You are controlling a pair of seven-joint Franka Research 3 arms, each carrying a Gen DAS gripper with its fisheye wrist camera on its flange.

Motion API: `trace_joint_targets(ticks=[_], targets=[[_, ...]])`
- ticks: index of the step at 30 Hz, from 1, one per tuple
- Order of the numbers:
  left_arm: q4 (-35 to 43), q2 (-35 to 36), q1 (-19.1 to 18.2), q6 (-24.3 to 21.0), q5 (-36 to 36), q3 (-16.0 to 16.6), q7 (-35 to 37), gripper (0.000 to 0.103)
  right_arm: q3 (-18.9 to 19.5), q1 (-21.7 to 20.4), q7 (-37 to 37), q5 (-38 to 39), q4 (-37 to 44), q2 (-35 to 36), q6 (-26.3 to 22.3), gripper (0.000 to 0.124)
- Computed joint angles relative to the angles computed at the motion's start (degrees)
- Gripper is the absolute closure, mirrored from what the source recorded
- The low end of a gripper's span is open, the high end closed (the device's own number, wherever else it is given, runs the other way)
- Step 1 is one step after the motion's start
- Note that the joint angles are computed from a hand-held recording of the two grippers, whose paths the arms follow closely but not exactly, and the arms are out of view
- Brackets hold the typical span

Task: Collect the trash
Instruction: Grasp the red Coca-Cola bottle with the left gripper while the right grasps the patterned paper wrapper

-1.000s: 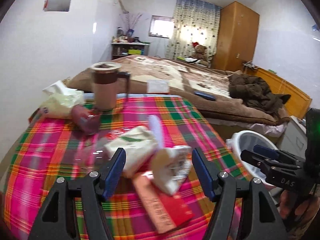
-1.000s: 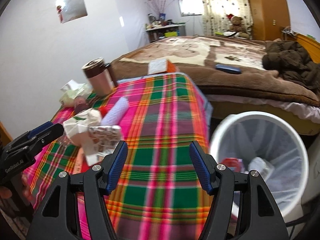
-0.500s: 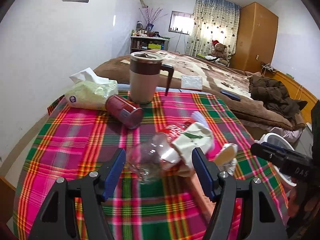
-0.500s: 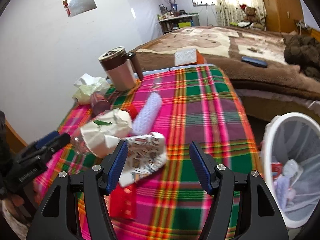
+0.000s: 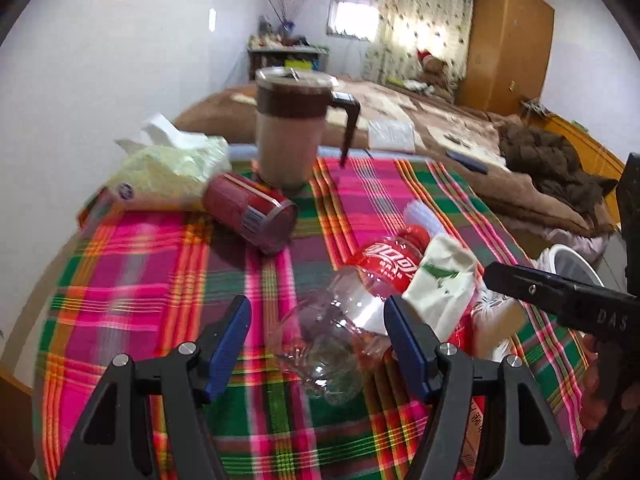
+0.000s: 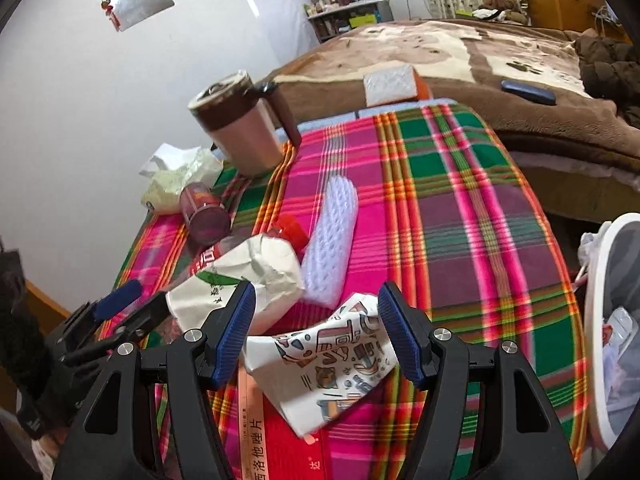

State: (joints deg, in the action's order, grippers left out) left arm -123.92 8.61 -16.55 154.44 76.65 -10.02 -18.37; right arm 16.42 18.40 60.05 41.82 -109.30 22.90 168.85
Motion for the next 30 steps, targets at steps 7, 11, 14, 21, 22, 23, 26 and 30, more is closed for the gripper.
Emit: trace_joint_targets(ticks=[7, 11, 14, 21, 22, 23, 26, 30], targets=[[2.1, 2.4, 0.0, 1.8, -1.8, 0.3, 5.0, 0.03, -2.3, 1.4, 0.4, -3.1, -3.0, -1.1, -1.3, 0.059], [3.1, 3.2, -0.4, 2.2, -3.6, 0.7, 8.7, 0.03, -3.1, 1.6, 1.3, -4.2, -5.0, -1.9, 0.1, 0.059], [3.6, 3.8, -0.6, 3.2, -5.7, 0.8, 11.6, 0.03, -4.3, 2.3, 3.5, -6.7, -6.4, -2.4, 1.2, 0.059], [4.6, 4.2, -2.5, 3.1, -7.9, 1.5, 17.1, 0.03, -7.5, 4.8, 8.1, -15.7, -10.4, -3.6, 6.2, 0.059], [4.9, 4.0, -2.9, 1.7, -7.0, 1.8, 16.4, 0.029, -7.5, 4.8, 8.6, -16.4, -10.9, -3.7, 7.1, 0.059], [5.1, 4.0, -2.6, 1.5, -7.5, 1.8, 16.6, 0.028, -6.9, 4.2, 8.6, -16.6, -11.1, -3.8, 7.4, 0.059], [5.7, 4.7, -1.2, 3.9, -9.4, 2.0, 17.9, 0.027, -3.4, 0.9, 7.1, -15.1, -11.3, -3.7, 8.4, 0.061], [7.7, 6.7, -1.4, 3.7, -12.1, 2.2, 22.5, 0.026, -0.2, -2.1, 5.1, -12.5, -11.3, -3.5, 8.7, 0.061]])
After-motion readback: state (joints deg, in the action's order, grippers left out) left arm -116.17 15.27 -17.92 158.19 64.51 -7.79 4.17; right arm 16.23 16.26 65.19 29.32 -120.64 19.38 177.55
